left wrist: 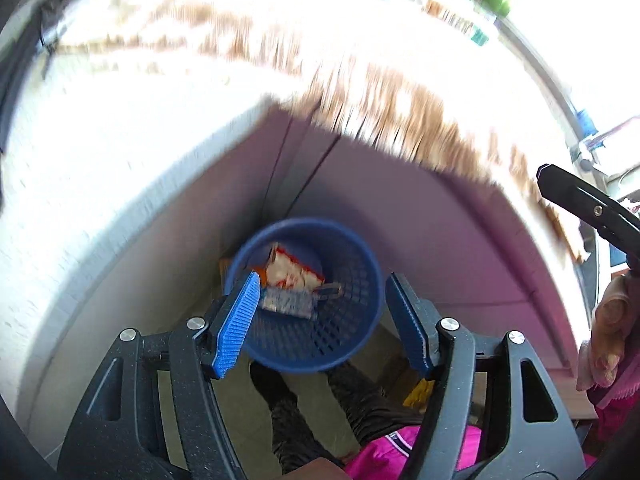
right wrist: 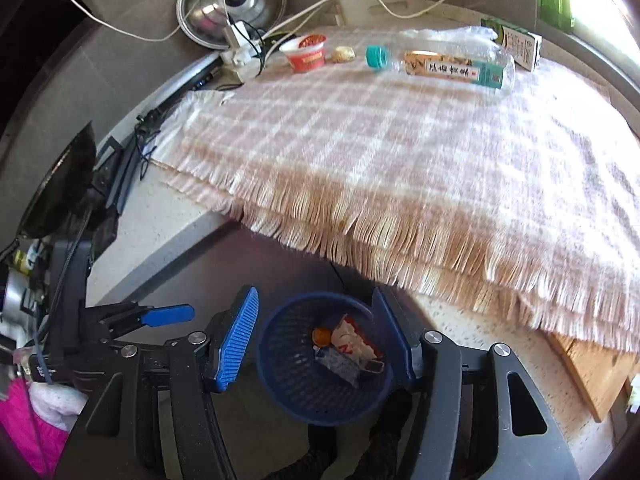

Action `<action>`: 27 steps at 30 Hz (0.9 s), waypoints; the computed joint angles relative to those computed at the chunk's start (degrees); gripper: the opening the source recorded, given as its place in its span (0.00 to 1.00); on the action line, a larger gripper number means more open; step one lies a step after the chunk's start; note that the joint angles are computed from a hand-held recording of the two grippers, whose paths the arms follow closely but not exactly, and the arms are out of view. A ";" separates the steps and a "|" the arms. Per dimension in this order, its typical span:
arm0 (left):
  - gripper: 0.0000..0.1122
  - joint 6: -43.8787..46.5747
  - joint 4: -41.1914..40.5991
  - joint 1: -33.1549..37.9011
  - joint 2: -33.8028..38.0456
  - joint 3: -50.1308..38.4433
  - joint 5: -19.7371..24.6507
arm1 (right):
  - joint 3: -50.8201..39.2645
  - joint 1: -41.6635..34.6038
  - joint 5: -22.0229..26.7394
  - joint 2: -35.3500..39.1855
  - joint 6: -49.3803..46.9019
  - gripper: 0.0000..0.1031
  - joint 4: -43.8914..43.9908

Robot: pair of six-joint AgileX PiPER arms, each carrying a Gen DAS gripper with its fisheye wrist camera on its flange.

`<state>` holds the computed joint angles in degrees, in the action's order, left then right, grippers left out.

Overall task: Collect trash
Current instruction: 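Open both tools to drop the tube and peel into the wastebasket, then grasp the red-labelled yogurt cup with the left tool while the right tool grasps the clear bottle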

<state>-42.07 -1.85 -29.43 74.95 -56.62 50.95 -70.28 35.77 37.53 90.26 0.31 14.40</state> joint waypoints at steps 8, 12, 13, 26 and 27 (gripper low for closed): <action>0.60 -1.11 4.58 2.13 0.95 -9.52 3.34 | -7.14 -6.08 2.83 -1.17 -2.91 0.60 2.27; 0.60 0.08 5.93 4.21 4.03 -15.98 4.92 | -12.26 -9.66 4.77 0.86 -4.88 0.62 4.34; 0.60 1.31 5.63 5.41 5.16 -18.13 5.60 | -13.45 -10.43 5.20 1.34 -5.32 0.62 4.36; 0.60 7.95 2.93 16.18 25.81 -44.98 10.07 | -44.63 -18.48 19.22 20.70 -16.21 0.64 4.64; 0.60 7.83 2.71 17.06 27.77 -47.76 10.83 | -49.35 -18.60 21.51 23.36 -17.14 0.64 4.19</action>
<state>-34.23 0.86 -12.37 102.72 -104.38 61.77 -119.63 17.17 59.03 113.63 -16.83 18.59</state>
